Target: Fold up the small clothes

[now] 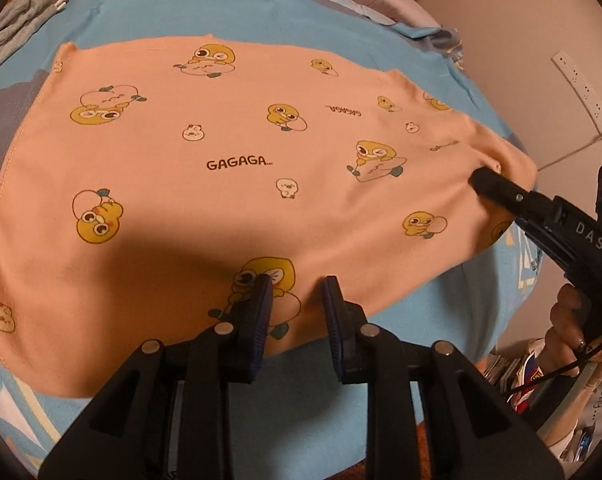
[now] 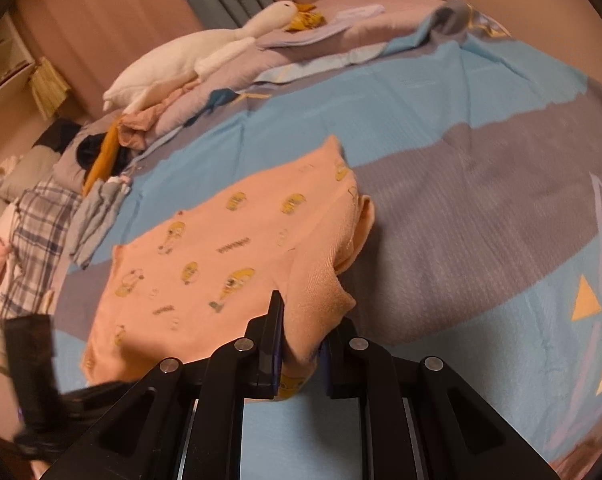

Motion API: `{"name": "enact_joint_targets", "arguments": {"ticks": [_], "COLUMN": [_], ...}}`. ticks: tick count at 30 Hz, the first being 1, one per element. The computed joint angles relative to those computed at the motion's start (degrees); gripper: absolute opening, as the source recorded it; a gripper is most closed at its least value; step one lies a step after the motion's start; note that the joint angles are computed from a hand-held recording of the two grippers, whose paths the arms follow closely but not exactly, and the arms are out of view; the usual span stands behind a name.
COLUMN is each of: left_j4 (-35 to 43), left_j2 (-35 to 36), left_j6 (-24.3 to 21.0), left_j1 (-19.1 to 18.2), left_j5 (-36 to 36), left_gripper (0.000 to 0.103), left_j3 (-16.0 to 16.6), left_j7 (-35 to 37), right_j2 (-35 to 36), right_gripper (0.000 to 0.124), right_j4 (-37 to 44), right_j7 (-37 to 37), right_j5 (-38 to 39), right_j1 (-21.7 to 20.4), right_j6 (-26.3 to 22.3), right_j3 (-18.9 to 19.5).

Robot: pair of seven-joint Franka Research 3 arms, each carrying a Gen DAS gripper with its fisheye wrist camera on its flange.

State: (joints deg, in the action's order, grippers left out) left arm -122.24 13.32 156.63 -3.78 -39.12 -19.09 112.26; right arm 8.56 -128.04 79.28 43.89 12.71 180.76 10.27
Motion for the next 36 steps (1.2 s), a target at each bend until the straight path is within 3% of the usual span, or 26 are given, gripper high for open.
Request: {"name": "enact_joint_targets", "arguments": {"ticks": [6,12,19,25,32,36], "left_j4": [-1.45,-6.39,-11.39,-12.68,-13.2,-13.23], "left_j2": [-2.92,-10.16,-15.39,-16.11,-15.73,-15.82], "left_j6": [-2.59,0.28,6.65,6.91,6.41,6.13], "left_j1": [1.15,0.86,-0.88,-0.83,-0.55,-0.35], "left_j5": [-4.74,-13.52,-13.35,-11.81,-10.21,-10.83], "left_gripper": [0.025,0.027,0.029,0.029,0.029,0.029], "left_j3": [0.59,4.56,10.17,12.69,13.25,13.43], "left_j7": [2.21,6.72,3.36,0.45,-1.84,-1.45], "right_j2": [0.32,1.7,5.05,8.28,13.28,12.49], "right_gripper": [0.016,0.016,0.015,0.015,0.014,0.014], "right_j4": [2.93,7.17,13.11,16.99,20.78,20.52], "right_j7": [-4.19,-11.51,-21.91,-25.64,-18.78,-20.52], "right_j5": [-0.53,-0.23,2.77,2.32,-4.25,-3.1], "right_j1": [-0.26,-0.94,-1.69,1.7,6.45,5.29], "right_j6": [1.01,1.64,-0.79,-5.52,-14.57,-14.82], "right_j3": [1.85,5.18,10.02,8.49,3.39,4.97]}}
